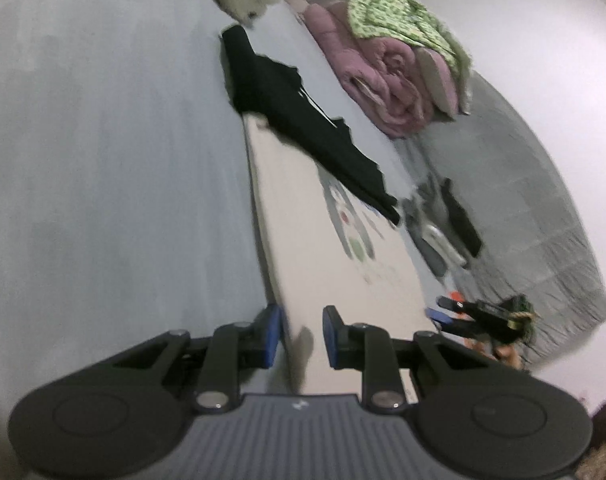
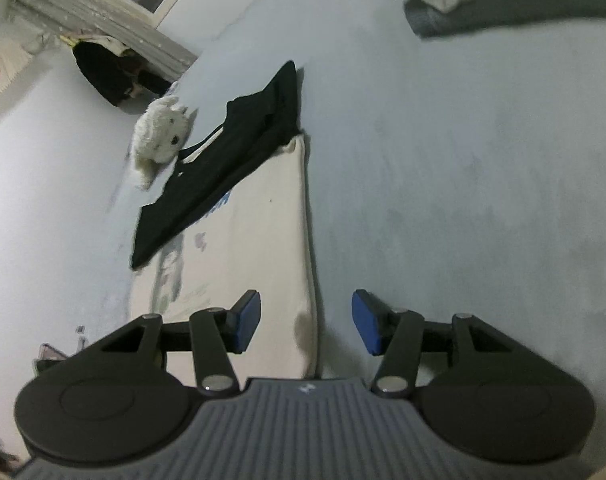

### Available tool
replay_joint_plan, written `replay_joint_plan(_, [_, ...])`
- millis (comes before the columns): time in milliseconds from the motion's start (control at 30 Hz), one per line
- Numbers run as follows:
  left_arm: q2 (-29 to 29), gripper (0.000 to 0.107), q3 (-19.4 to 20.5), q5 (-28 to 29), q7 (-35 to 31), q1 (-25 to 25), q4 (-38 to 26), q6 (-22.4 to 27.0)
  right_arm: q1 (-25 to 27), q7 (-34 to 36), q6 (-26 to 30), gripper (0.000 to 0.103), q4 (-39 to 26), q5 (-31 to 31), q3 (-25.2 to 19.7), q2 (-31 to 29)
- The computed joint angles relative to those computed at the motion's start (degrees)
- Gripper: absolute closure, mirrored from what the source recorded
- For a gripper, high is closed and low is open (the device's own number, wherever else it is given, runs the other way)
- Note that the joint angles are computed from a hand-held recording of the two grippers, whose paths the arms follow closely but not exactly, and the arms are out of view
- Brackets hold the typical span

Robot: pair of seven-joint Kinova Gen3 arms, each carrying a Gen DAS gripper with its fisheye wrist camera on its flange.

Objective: Fold clothes

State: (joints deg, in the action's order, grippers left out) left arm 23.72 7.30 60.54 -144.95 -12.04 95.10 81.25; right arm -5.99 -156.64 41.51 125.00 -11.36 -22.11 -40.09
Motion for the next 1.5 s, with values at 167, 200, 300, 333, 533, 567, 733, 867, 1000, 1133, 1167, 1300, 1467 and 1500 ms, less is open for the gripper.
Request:
replay_joint_plan(167, [0.05,0.089,-0.02,-0.69,-1.89,-0.93,2.28,4.13,-4.90,1.54,-0.94,0.049,1.61,-3.39,3.37,-1.48])
replay_joint_plan(200, [0.02,0.089,-0.05,-0.93,-1.88,-0.79,2.47,4.74,-5.64,1.69,-1.40,0.049,2.08,-4.24,3.72,-1.84])
replay_joint_plan(300, [-0.28,0.089,-0.08,-1.77,-1.93,-0.14,3.03,6.46,-8.27,2.60,-2.91,0.049,3.14,-6.71,4.57,-2.08])
replay_joint_plan(333, [-0.51,0.089,-0.13,-2.01,-2.07,0.10,3.34,6.80,-9.20,3.19,-3.23,0.049,3.16,-7.26,4.89,-1.73])
replay_joint_plan(533, [-1.44,0.093,-0.98,-1.81,-2.86,0.58,5.07,7.41,-14.22,7.28,-3.66,0.049,2.11,-9.55,7.35,1.36])
replay_joint_plan(567, [-1.43,0.095,-1.10,-1.72,-2.82,0.63,5.13,7.42,-15.10,8.06,-3.64,0.050,1.85,-9.99,7.81,1.97])
replay_joint_plan(733, [-0.82,0.099,-1.19,-0.48,-2.61,0.31,5.16,8.57,-16.33,9.37,-4.27,0.084,0.87,-11.86,7.89,4.51])
replay_joint_plan(867, [0.04,0.100,-1.02,4.01,-3.75,-1.26,6.07,10.49,-14.51,9.41,-5.60,0.088,-0.58,-10.04,5.27,5.12])
replay_joint_plan(1000, [-0.29,0.100,-1.18,8.65,-2.37,-1.56,6.29,10.13,-10.98,7.42,-8.18,0.089,-1.75,-7.61,2.07,5.81])
replay_joint_plan(1133, [-1.38,0.100,-1.34,12.26,1.64,-0.10,5.43,5.98,-6.77,3.67,-11.53,0.089,-1.60,-5.62,-0.41,5.92])
replay_joint_plan(1167, [-1.59,0.100,-1.36,12.59,2.99,0.62,4.87,4.21,-5.60,2.50,-12.40,0.089,-1.37,-5.21,-0.95,5.76])
replay_joint_plan(1300, [-1.99,0.100,-0.94,12.31,8.67,3.63,2.15,-3.50,-2.50,-0.76,-13.85,0.090,-1.17,-3.49,-1.21,6.52])
replay_joint_plan(1467, [-0.75,0.100,0.57,9.88,15.91,6.90,-1.61,-12.02,-1.08,-4.15,-17.80,0.090,0.89,-3.10,1.20,8.82])
replay_joint_plan(1500, [-0.45,0.100,0.89,9.52,16.77,7.27,-2.11,-13.51,-1.05,-4.70,-18.45,0.090,1.51,-3.13,1.76,9.24])
